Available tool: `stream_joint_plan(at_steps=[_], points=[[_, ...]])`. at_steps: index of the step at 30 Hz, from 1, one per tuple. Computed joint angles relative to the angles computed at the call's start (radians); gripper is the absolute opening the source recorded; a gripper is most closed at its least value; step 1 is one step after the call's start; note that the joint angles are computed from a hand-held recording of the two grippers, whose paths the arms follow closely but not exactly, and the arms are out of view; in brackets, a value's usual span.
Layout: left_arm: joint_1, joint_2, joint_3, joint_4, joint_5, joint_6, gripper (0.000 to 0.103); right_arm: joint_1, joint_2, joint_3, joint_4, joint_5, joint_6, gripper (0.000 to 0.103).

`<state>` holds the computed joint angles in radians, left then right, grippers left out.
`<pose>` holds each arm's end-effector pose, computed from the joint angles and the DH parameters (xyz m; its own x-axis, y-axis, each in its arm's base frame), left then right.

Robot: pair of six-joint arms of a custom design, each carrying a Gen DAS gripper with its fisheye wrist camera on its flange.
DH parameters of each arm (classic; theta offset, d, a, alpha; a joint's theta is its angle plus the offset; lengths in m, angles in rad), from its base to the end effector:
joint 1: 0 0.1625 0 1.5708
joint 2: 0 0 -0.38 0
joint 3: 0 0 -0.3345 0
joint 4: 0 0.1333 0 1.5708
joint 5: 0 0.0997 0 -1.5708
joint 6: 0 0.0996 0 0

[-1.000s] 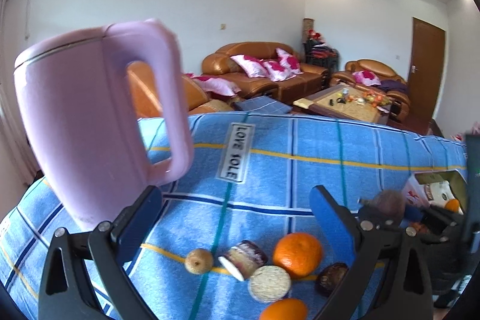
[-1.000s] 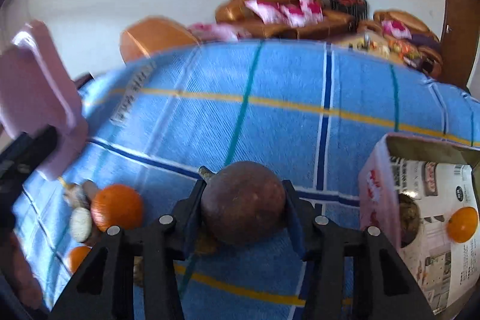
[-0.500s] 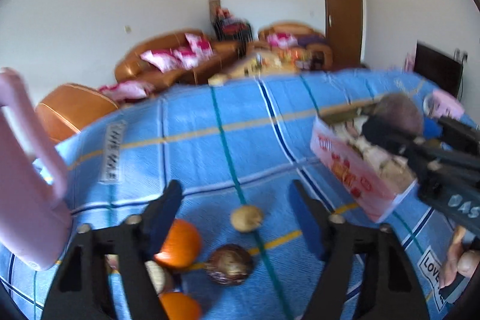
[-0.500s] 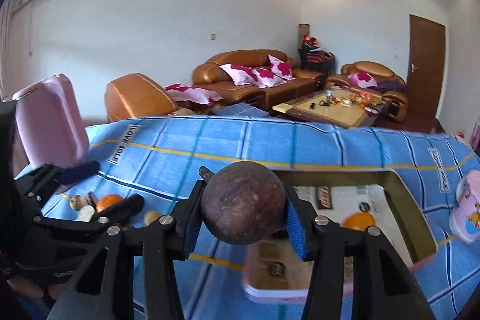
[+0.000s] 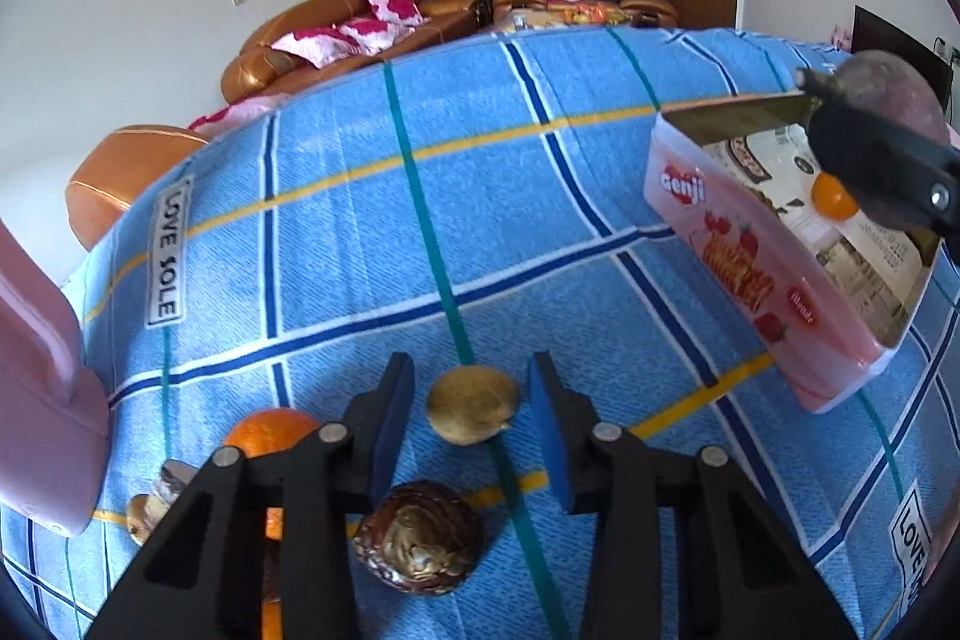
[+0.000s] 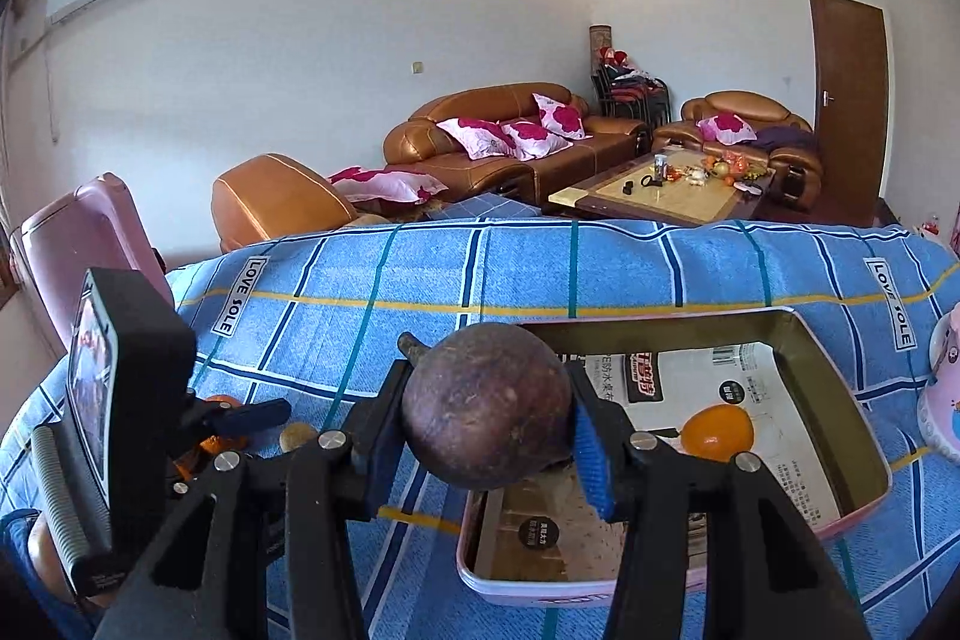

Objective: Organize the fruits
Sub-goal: 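Carry the passion fruit with the right gripper while the left carries the tan fruit to the tray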

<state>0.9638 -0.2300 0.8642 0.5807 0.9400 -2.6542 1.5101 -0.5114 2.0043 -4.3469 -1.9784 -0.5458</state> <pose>-0.1697 -0.5810 -0.0592 -0.4392 0.6184 -0.6516 0.8379 0.5436 -0.0490 0.0649 -0.4782 0.0847 -0.7725 0.2249 0.5939 -0.4490 0.4679 -0.7612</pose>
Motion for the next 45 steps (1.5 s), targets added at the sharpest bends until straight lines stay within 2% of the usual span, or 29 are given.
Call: stream_joint_plan(at_steps=[5,9,13,17,22,32,37,40,45], points=[[0.013,0.017,-0.049,0.049,0.024,-0.013,0.032,-0.002,0.000,-0.001,0.005,-0.003,0.005,0.051],[0.009,-0.002,-0.015,0.015,0.024,-0.005,0.031,0.001,0.009,-0.007,-0.007,-0.009,-0.004,0.051],[-0.007,-0.100,0.162,-0.173,0.010,0.032,0.031,0.007,0.022,-0.010,-0.044,-0.013,-0.026,0.051],[-0.025,-0.190,0.327,-0.382,0.005,0.065,0.031,0.021,0.055,-0.034,-0.112,-0.035,-0.085,0.051],[-0.051,-0.252,0.451,-0.546,-0.025,0.106,0.031,0.026,0.066,-0.040,-0.152,-0.035,-0.112,0.051],[-0.079,-0.308,0.548,-0.639,-0.053,0.038,0.031,0.030,0.061,-0.027,-0.176,-0.031,-0.116,0.051],[-0.089,-0.308,0.562,-0.635,-0.070,-0.008,0.031,0.029,0.049,-0.010,-0.172,-0.026,-0.104,0.051],[-0.088,-0.312,0.564,-0.610,-0.056,-0.053,0.031,0.025,0.039,0.009,-0.179,-0.018,-0.101,0.051],[-0.095,-0.317,0.583,-0.620,-0.047,-0.088,0.031,0.018,0.036,0.036,-0.223,-0.030,-0.147,0.051]])
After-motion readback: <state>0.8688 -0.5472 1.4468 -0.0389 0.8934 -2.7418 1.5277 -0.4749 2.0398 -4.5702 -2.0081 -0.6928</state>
